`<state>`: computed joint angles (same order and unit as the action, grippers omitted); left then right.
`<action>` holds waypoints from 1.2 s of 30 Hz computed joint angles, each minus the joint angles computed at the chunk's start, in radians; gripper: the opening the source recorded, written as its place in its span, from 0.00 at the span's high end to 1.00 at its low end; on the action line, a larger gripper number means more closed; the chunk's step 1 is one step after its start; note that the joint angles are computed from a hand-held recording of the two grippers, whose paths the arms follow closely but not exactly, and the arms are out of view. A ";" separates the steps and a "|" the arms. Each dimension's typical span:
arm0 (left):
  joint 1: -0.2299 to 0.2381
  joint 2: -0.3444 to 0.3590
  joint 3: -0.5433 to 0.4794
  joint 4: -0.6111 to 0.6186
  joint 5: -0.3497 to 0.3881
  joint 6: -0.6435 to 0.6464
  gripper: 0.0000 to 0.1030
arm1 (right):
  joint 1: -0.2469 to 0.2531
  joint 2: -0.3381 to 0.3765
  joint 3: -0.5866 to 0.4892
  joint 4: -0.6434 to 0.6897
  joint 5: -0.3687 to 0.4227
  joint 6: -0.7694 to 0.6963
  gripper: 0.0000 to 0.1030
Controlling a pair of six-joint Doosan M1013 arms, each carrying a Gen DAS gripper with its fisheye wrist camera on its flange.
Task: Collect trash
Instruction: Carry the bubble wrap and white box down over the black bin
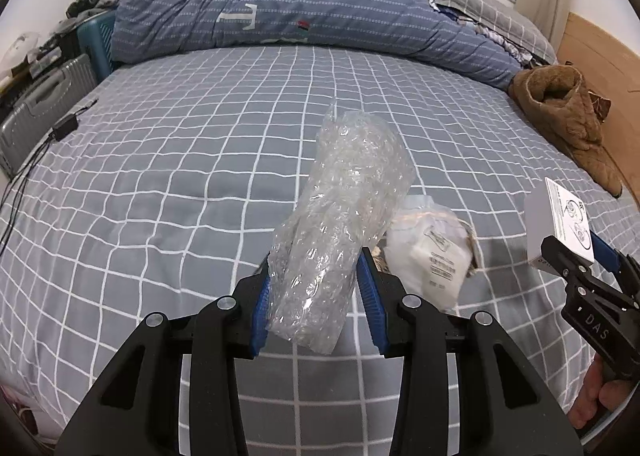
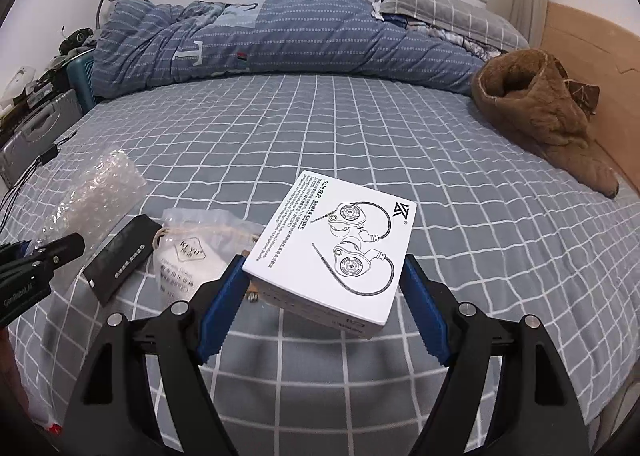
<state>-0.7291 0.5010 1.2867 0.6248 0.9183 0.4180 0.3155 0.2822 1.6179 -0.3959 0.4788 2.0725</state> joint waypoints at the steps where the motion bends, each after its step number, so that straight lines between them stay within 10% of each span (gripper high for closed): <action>1: -0.005 -0.003 0.003 0.005 -0.001 -0.004 0.63 | 0.001 -0.007 0.007 -0.008 -0.003 0.006 0.29; 36: -0.138 -0.119 0.134 0.073 0.062 -0.112 0.63 | 0.058 -0.233 0.196 -0.102 -0.031 0.091 0.29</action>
<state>-0.8669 0.3818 1.4207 0.6978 0.9805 0.3056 0.3733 0.0492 1.8139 -0.4977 0.4482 2.1633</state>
